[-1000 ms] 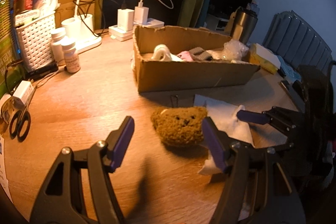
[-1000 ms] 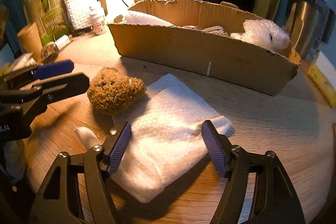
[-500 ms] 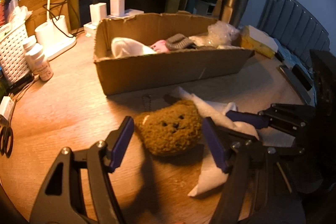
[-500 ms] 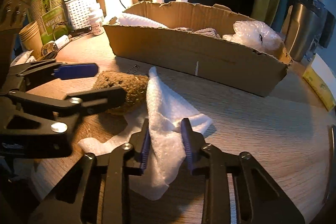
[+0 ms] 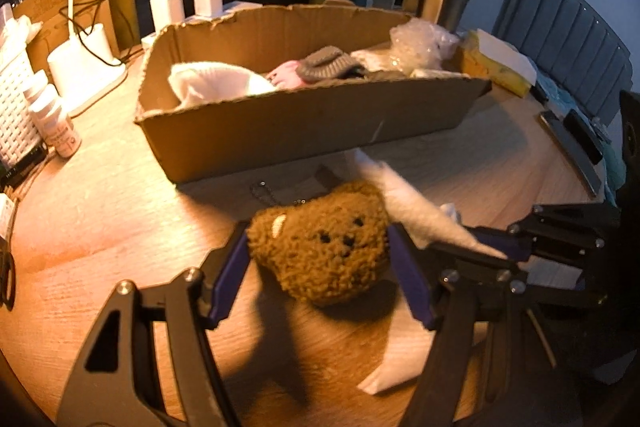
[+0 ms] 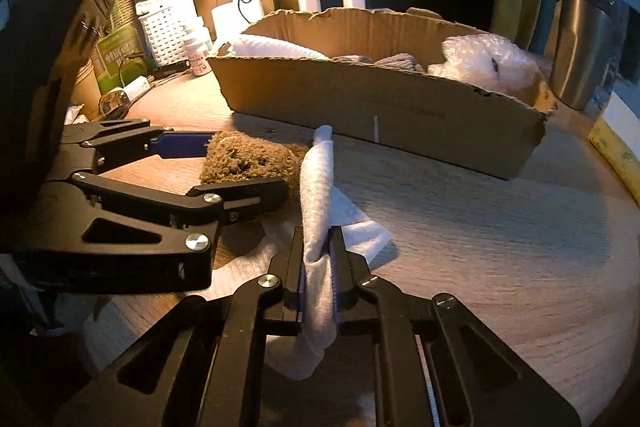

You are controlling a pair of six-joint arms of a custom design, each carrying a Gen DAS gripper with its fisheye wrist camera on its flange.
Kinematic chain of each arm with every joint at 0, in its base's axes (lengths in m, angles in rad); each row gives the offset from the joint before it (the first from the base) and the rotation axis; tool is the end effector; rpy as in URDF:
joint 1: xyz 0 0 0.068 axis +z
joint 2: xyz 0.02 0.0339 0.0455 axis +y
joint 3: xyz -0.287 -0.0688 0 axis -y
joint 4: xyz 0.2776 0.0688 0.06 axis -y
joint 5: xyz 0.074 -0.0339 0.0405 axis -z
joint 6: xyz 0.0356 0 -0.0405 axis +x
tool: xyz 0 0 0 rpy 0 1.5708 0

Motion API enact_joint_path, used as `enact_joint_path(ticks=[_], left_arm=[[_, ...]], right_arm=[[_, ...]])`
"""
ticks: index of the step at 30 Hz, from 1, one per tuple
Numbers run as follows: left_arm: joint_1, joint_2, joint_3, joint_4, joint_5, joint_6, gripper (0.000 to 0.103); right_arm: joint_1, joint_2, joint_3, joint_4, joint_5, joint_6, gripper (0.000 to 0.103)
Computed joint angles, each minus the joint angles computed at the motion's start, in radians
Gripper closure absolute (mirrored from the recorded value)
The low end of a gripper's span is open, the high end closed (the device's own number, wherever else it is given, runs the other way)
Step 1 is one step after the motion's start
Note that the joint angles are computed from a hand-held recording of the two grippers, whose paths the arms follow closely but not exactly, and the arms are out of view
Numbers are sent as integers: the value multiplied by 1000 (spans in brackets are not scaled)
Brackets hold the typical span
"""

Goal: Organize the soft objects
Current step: 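Grasp the brown fuzzy bear with the left gripper while the right grasps the white towel, then carry the bear and the white towel over the cardboard box with both grippers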

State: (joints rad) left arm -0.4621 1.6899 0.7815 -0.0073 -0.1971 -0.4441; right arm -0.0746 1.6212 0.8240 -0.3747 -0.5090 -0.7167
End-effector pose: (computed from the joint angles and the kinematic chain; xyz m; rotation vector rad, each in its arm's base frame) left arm 0.3061 -0.1447 0.1301 -0.0606 2.4667 -0.1476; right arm 0.3126 -0.0060 0.1466 -0.9333 2.3809 0.4141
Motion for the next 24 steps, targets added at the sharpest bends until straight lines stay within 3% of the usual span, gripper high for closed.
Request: enact_joint_path(ticks=[3,6,11,24], left_arm=[[1,2,-3,16,-2,-3,35],[0,-2,-9,27,-7,3,45],[-9,-18,-21,32,-7,10,52],[-35,-160,-63,-1,-43,1,53]], right_arm=[[-20,-8,3,-10,-7,-8,93],[-37,-23,4,-13,-12,-11,93],[-82,-32,23,-19,-20,-16,93],[-155,-57,89,-34,-79,-3,93]])
